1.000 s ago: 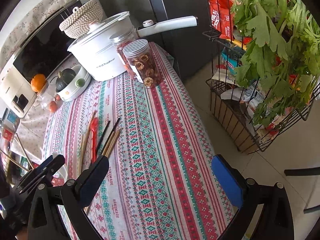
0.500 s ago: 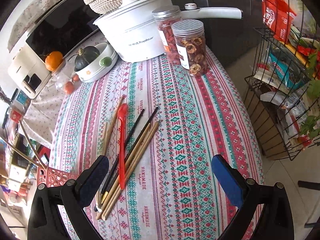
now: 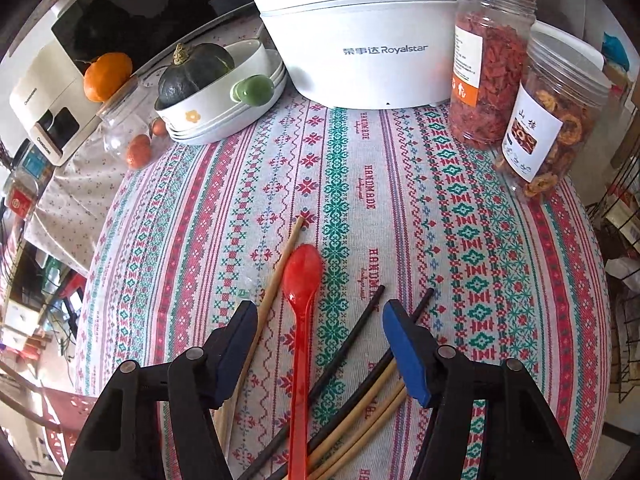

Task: Organize utensils
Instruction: 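Grasp the red spoon with the right gripper while the left gripper holds the white spoon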

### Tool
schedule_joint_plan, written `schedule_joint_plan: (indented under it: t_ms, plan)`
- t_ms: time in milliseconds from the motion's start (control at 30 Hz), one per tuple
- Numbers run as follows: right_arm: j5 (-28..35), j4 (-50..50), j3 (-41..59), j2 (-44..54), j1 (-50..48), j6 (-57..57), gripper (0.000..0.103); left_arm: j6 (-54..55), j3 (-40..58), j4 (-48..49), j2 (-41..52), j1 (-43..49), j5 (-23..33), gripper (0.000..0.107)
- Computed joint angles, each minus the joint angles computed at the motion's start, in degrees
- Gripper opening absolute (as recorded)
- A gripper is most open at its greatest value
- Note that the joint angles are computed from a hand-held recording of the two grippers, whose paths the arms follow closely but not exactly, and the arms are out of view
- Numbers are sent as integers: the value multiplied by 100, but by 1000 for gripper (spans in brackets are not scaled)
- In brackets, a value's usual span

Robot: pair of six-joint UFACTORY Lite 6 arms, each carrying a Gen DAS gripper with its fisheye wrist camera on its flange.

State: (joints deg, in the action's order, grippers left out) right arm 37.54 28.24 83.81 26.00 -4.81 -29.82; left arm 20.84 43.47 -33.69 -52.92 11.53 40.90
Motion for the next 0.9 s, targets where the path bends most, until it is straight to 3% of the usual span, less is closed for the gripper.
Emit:
schedule_joint_plan:
  t_ms: [200,267,300,433,633,767,900]
  plan:
    - [-570,-1016,209,410,480,610,37,232,-25,-220,93,171,9,35]
    - [-749,-1278,152,390,557,774,11,213,-49,-191,104,114,-50,35]
    - [-721,-1216,145,375,533,714,8,207,-67,-184,95,97,-89,35]
    - [-753,-907,-240,-94,321,351,6,221,-128,-274,22,113,-254,35]
    - [-515,161,-1131,-1556,-167,-600,4,-159,-301,-84,-178,-129,-831,35]
    - [-181,443,-1538,-2410,-439,-930,4,-1165,-397,692,-322,-616,-1212,35]
    - [427,510,-1399,-2535,-717,-1037,7,-1516,-338,837,-403,-771,-1099,35]
